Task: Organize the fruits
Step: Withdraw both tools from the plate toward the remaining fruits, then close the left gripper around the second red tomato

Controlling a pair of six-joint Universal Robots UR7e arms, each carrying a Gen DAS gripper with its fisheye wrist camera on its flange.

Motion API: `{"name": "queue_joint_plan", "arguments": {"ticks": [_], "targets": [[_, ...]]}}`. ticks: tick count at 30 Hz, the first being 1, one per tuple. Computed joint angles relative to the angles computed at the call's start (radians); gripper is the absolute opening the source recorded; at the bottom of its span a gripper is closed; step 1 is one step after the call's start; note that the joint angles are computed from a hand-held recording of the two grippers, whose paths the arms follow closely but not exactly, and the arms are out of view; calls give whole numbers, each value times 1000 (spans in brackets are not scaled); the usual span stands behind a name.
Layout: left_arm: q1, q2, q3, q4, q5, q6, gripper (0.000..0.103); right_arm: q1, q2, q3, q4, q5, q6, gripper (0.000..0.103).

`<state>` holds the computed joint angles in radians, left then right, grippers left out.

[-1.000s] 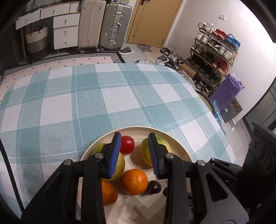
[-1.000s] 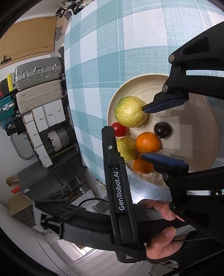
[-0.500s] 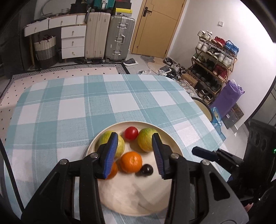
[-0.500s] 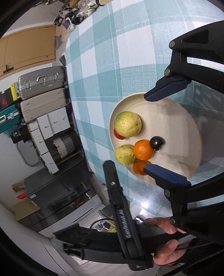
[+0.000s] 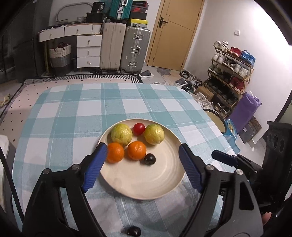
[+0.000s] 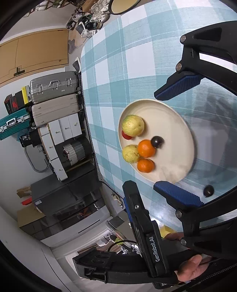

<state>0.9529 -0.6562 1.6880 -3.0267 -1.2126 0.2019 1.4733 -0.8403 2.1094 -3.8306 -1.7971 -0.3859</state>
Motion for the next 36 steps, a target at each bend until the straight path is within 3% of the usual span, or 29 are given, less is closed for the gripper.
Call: {"name": "queue_joint_plan", "arguments": {"ticks": [10,14,22,25,36], "targets": [[-18,-76,139,-65,60,-44,88,27,19,70,-146,-25,-37,100],[-20,-103,196,-116,67,-47,102,36,28,95,-199,-36,-47,101],[-24,-149,296,-162,80,-39,102,33,37,155,-295,-60,-46,102],[-33,-151,342,-203,99,-10,102,15,30,195,-323,-17,-41,103],[-20,-165,465,-180,37,-49,102,-15,63,270,-408,9,-52,103]]}}
